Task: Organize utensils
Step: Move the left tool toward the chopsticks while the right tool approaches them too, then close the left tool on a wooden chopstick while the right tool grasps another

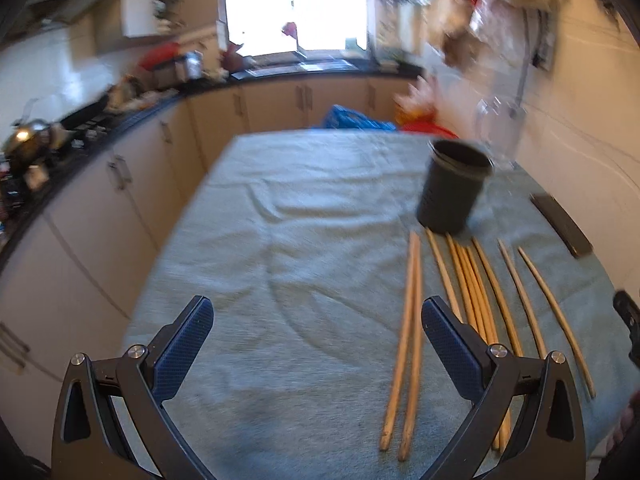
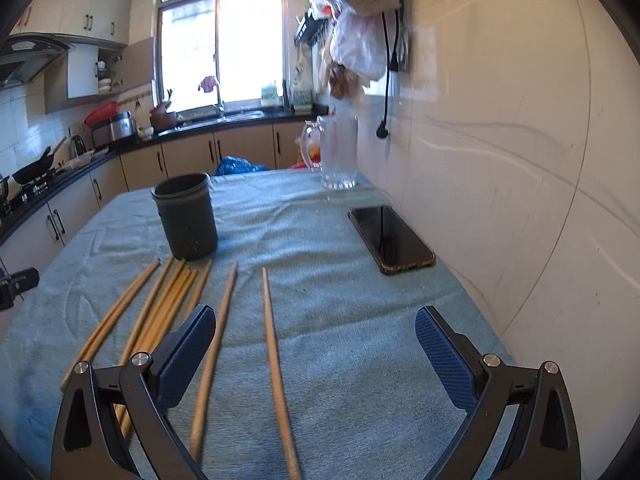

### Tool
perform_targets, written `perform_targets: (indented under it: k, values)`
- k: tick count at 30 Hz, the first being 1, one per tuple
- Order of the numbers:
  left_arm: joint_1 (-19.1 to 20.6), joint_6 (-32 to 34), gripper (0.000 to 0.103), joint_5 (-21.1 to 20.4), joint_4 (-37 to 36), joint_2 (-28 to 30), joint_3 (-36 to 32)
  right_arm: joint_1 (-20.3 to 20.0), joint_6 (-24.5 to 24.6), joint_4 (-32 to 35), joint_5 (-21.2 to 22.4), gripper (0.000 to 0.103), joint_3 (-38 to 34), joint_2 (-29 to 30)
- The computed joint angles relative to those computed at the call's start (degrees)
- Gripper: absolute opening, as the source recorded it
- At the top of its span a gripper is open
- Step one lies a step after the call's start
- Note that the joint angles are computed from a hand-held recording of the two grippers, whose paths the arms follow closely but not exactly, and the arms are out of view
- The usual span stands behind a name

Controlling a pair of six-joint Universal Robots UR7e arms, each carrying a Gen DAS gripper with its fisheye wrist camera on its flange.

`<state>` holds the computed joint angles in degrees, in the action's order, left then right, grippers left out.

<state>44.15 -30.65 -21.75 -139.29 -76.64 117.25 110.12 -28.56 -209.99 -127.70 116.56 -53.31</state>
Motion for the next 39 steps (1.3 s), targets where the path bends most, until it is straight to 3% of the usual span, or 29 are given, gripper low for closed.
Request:
perform_targets:
  k: [3,4,7,10,13,17,31,39]
  values:
    - [2.72,4.97,0.094,-7.45,-2.43,1.32,-1.28,-0.87,2.47,2.41,0.16,0.102,-0.15,-0.48]
    - [3.95,5.78,0.084,-10.68,-1.34,1.83,-2.21,-1.14,3.26,3.06,0.31,0.102,-0.14,-0.63]
    - [5.93,6.46,0.06,-15.4,1.2,3.26,-3.65,-1.74,4.76,4.59,0.58,0.102,-0.26,-0.9]
    - [6.72,7.77,0.049,-17.93,1.15,4.0,-3.91,-2.22,5.32,5.24,0.84,0.102,-0.5,-1.01]
    - [6.9,9.05,0.047,-19.31,0.77,4.47,-3.94,-2.47,5.91,5.65,0.85,0.102,-0.68,-1.0]
    - [7.53,9.12,0.029,-22.0,1.22,4.67,-4.81,-2.81,7.47,7.13,1.15,0.102,-0.79,-1.05]
    - [8.47,7.3,0.027,-23.66,-2.93,2.62,-2.81,-2.79,8.18,8.18,1.8,0.102,-0.38,-1.03]
    - [8.02,7.23,0.024,-21.19,1.81,4.79,-5.39,-2.79,8.23,9.52,1.43,0.102,-0.49,-0.95]
